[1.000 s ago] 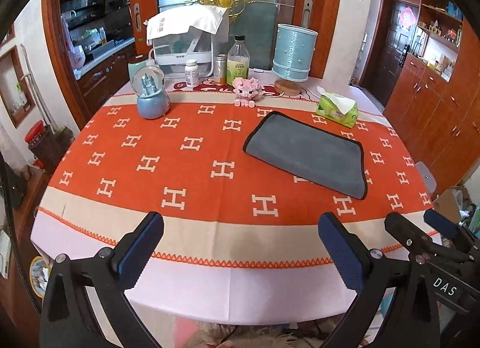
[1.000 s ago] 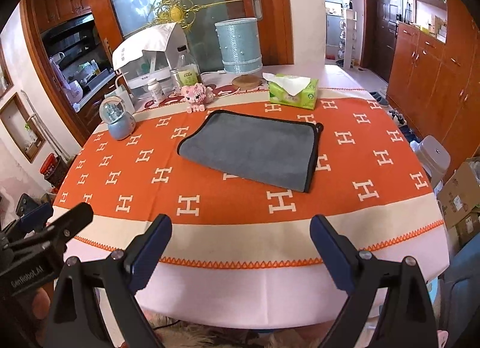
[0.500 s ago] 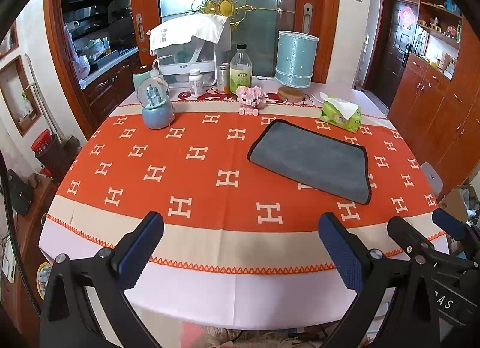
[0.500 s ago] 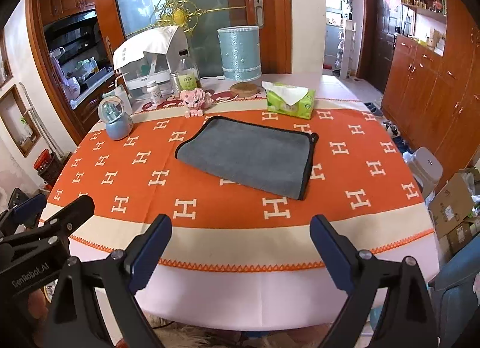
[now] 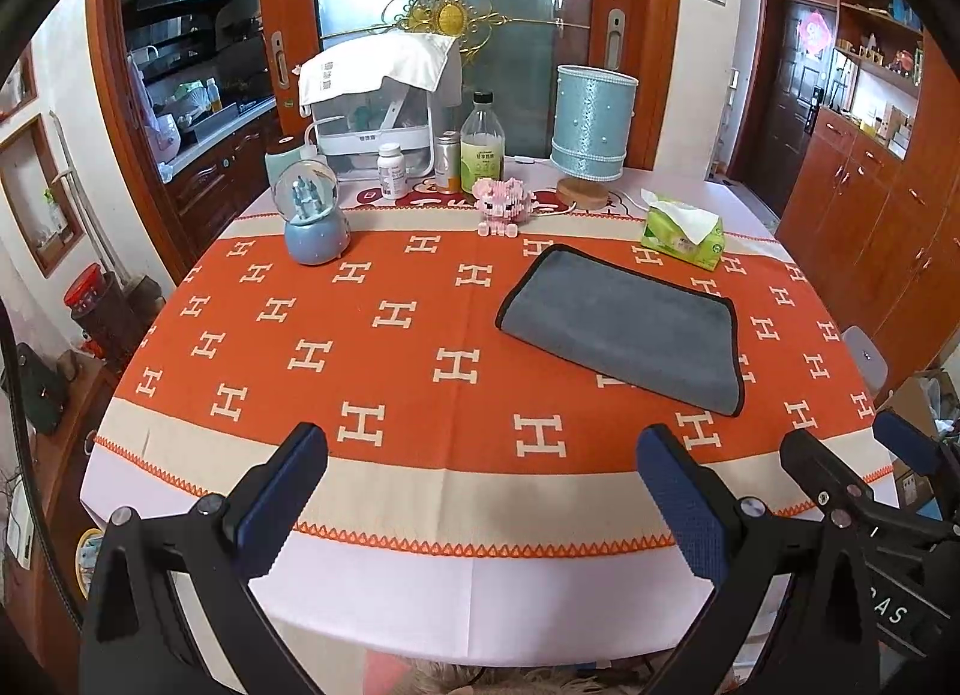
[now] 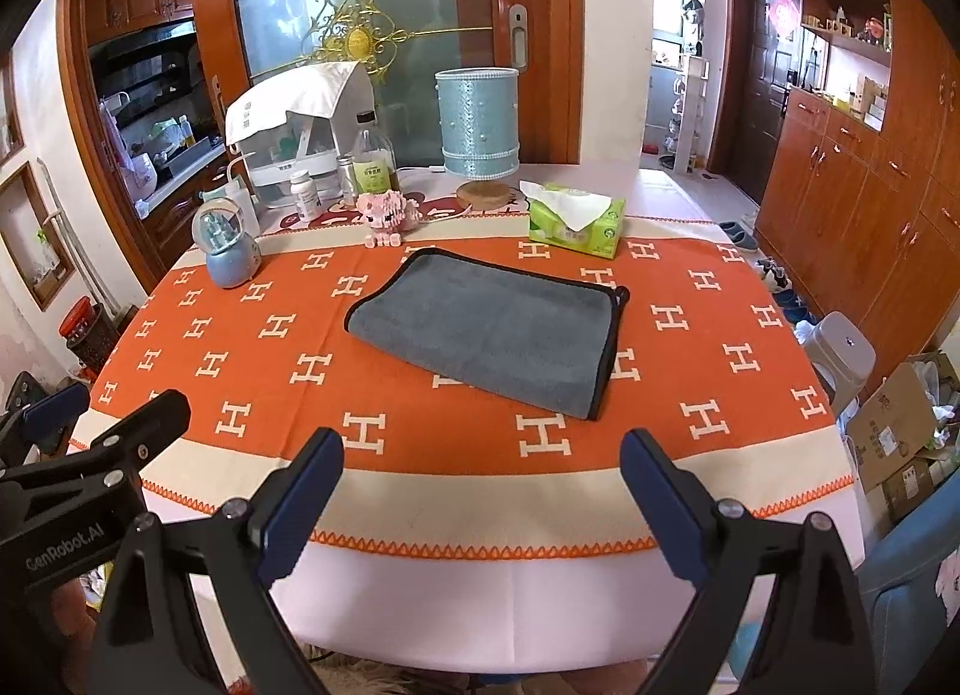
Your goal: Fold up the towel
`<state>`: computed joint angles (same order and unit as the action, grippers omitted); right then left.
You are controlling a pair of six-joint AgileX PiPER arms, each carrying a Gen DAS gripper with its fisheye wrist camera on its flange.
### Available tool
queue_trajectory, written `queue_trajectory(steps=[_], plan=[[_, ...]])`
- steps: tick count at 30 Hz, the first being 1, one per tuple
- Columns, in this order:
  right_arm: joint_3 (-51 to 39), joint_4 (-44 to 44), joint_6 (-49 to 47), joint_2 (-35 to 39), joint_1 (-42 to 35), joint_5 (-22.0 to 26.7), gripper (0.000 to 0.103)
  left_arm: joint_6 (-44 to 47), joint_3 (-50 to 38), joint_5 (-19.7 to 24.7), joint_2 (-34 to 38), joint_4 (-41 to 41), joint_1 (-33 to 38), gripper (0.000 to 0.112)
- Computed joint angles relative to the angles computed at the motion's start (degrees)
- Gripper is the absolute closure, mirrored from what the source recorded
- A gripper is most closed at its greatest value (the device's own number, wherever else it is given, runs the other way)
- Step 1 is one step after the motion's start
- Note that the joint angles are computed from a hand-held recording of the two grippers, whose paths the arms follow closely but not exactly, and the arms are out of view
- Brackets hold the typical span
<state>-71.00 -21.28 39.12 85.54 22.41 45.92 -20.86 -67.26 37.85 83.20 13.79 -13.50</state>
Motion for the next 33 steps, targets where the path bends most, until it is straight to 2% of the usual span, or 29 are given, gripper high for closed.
queue_trajectory(steps=[33], plan=[[-0.75,0.41,-1.01,0.49,-0.17,-0.59,0.009,1.49,-0.1,0.35,0.26,-0.74,1.39,0.01]])
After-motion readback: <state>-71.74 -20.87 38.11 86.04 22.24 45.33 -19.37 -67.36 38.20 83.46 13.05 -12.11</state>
